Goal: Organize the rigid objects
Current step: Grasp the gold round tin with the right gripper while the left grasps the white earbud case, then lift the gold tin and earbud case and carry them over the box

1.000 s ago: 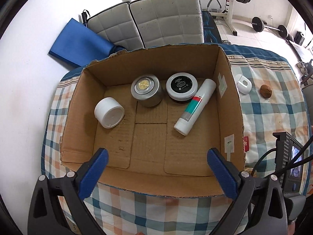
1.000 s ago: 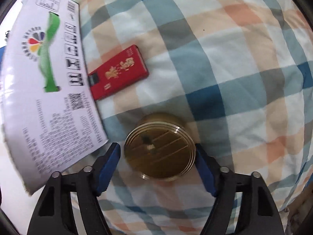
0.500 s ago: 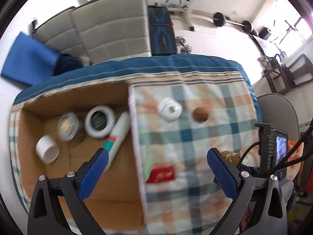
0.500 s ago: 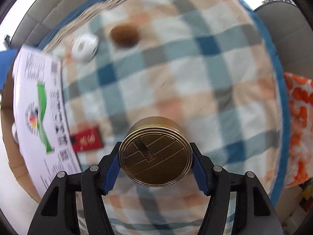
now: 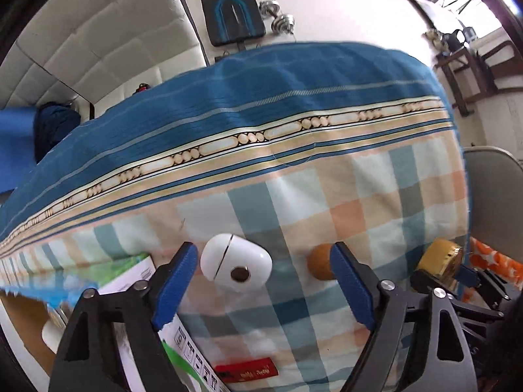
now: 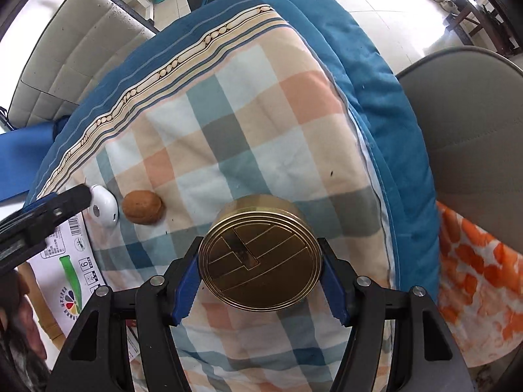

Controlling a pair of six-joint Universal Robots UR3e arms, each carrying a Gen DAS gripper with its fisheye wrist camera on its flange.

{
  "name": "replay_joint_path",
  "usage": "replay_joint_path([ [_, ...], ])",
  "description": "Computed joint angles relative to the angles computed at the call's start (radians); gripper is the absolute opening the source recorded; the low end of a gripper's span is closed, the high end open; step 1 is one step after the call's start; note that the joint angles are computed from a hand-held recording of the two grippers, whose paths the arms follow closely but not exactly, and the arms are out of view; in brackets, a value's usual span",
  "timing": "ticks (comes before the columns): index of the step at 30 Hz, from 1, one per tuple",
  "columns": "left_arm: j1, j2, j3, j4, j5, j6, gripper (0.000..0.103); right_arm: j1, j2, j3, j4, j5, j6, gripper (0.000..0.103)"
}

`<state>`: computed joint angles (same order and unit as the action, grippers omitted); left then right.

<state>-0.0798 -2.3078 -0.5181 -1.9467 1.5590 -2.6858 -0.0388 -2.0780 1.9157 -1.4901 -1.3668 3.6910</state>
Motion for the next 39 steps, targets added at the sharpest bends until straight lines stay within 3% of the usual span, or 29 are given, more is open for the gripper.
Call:
replay_joint_path([
  [3, -0.049, -0.103, 0.103, -0.049, 0.102, 0.016, 0.082, -0.064, -0.006, 0.008, 0.019, 0.024, -0.064, 0.068],
  [7, -0.07, -0.13, 0.064, -0.022, 0.173, 0.03, 0.08, -0.188, -0.037, 0.04, 0.054, 0.045, -0.205, 0.068],
  [8, -0.067, -0.135, 0.069, -0.037, 0.157, 0.032, 0.069, -0.195, -0.041, 0.043, 0.058, 0.047, -0.218, 0.068],
  [12, -0.07, -0.113, 0.045, -0.038, 0.124, 0.029, 0.049, -0.181, -0.024, 0.054, 0.028, 0.055, -0.209, 0.068],
  [14, -0.076, -0.096, 0.032, -0.037, 0.114, 0.017, 0.034, -0.138, 0.013, 0.061, -0.021, 0.054, -0.162, 0.068],
  [15, -0.079, -0.088, 0.026, -0.039, 0.106, 0.013, 0.032, -0.14, 0.01, 0.063, -0.021, 0.055, -0.164, 0.068],
  [18, -0.081, -0.074, 0.002, -0.033, 0.096, 0.02, 0.033, -0.102, 0.037, 0.068, -0.059, 0.056, -0.129, 0.068],
  [19, -0.078, -0.073, 0.0, -0.037, 0.097, 0.019, 0.039, -0.11, 0.03, 0.067, -0.046, 0.057, -0.138, 0.068],
  [22, -0.046, -0.087, 0.015, -0.088, 0.072, -0.021, 0.07, -0.122, 0.022, 0.057, -0.015, 0.056, -0.165, 0.068],
  [23, -0.024, -0.075, -0.002, -0.091, 0.045, -0.045, 0.072, -0.11, 0.034, 0.054, -0.025, 0.054, -0.155, 0.068],
  [25, 0.012, -0.054, -0.041, -0.101, 0.006, -0.078, 0.072, -0.105, 0.039, 0.057, -0.033, 0.054, -0.151, 0.068],
  [28, 0.02, 0.059, -0.263, 0.051, 0.011, -0.083, 0.068, -0.103, 0.042, 0.068, -0.043, 0.056, -0.139, 0.068],
  [29, 0.017, 0.095, -0.33, 0.102, 0.014, -0.079, 0.058, -0.095, 0.052, 0.069, -0.054, 0.054, -0.131, 0.068],
  [31, 0.016, 0.163, -0.44, 0.172, 0.024, -0.07, 0.049, -0.072, 0.077, 0.068, -0.078, 0.049, -0.114, 0.068],
  [39, 0.012, 0.229, -0.554, 0.249, 0.006, -0.096, 0.049, -0.013, 0.158, 0.059, -0.15, 0.033, -0.064, 0.068],
])
